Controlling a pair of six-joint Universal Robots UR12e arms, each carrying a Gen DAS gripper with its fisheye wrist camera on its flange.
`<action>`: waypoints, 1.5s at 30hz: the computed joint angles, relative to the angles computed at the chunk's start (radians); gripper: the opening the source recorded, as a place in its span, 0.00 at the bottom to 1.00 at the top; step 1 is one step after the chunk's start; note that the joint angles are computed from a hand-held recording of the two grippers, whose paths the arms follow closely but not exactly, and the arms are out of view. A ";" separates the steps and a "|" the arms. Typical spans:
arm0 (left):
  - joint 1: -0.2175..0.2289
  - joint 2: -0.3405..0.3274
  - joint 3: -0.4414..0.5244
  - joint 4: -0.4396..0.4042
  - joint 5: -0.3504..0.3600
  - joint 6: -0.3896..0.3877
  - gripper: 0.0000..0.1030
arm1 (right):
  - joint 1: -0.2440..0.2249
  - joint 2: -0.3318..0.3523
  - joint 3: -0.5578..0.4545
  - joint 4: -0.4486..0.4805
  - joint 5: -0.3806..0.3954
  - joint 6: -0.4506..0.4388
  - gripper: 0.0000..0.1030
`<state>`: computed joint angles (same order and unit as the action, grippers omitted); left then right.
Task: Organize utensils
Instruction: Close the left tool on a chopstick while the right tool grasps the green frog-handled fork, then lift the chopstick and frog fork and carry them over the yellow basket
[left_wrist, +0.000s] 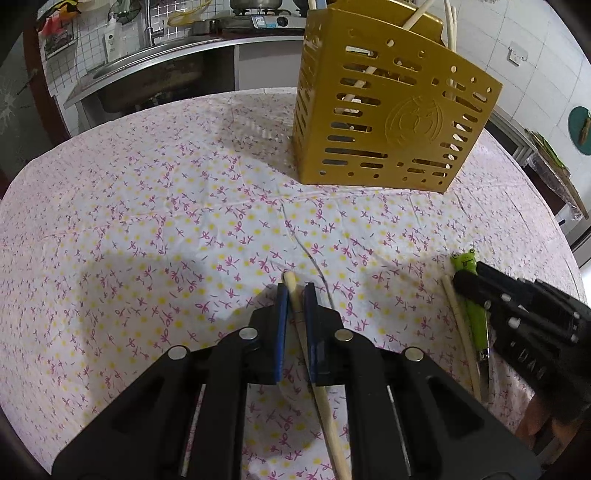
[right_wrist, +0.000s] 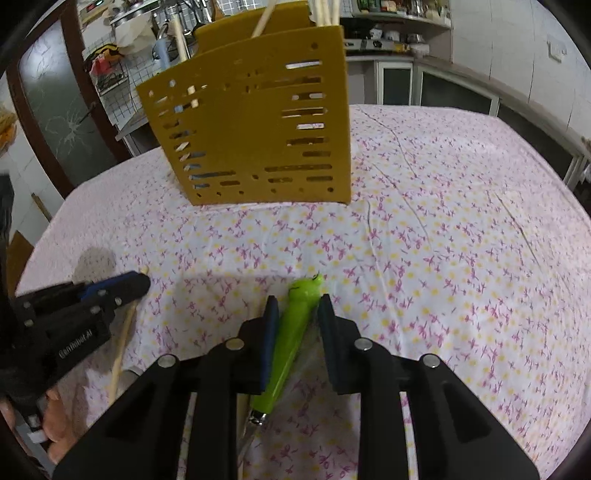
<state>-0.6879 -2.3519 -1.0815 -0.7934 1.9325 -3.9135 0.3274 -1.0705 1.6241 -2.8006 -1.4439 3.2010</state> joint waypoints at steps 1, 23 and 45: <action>0.000 0.000 -0.002 0.006 -0.003 0.000 0.08 | 0.003 -0.001 0.003 -0.005 -0.009 0.001 0.24; -0.008 0.016 -0.057 0.109 0.010 0.051 0.07 | -0.015 -0.018 0.018 0.016 0.041 -0.002 0.15; -0.005 0.028 -0.079 0.171 -0.019 0.053 0.04 | -0.006 -0.025 -0.007 0.090 0.011 -0.080 0.15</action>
<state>-0.6933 -2.3242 -1.1606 -0.6224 1.9135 -3.8607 0.3216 -1.0960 1.6168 -2.7108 -1.4333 3.1211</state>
